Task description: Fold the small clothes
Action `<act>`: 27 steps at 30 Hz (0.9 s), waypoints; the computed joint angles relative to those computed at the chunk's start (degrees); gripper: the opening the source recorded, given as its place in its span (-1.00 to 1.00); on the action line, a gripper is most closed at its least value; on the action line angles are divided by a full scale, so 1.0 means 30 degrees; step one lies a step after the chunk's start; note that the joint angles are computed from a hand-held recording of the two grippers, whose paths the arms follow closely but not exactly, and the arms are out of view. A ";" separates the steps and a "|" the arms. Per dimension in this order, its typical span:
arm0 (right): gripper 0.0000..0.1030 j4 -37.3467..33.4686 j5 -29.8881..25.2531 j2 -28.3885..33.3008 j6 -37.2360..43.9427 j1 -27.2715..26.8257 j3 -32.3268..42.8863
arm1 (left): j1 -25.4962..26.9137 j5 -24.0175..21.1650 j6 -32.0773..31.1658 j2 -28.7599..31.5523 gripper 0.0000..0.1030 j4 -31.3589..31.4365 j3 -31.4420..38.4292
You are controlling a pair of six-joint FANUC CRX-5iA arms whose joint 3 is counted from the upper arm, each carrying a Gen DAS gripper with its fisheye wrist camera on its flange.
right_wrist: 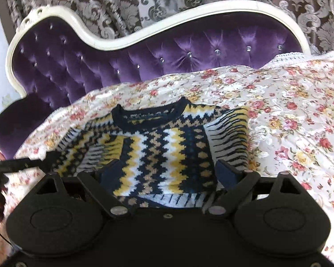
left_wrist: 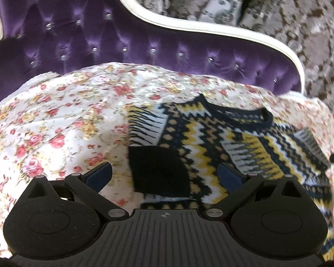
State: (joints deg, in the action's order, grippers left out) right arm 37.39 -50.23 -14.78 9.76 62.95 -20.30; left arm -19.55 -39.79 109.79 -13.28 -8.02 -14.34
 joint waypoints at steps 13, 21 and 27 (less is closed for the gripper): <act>0.80 0.1176 -0.2196 0.1686 0.2462 0.0043 -0.0565 | 0.0269 -0.1588 0.4414 0.0212 0.97 -0.3348 0.0809; 0.87 0.0676 -0.2098 0.1639 0.2632 -0.0118 -0.0426 | -0.1689 -0.4939 0.6592 0.1665 0.97 -0.8838 0.2875; 0.90 0.0620 -0.1856 0.1640 0.2571 -0.0217 -0.0499 | -0.0782 -0.4108 0.1624 0.1682 0.94 -0.6050 0.2333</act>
State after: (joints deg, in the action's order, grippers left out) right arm 39.25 -55.80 -9.86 17.48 62.30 -21.80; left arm -21.90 -52.11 114.66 -8.23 -26.17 -7.34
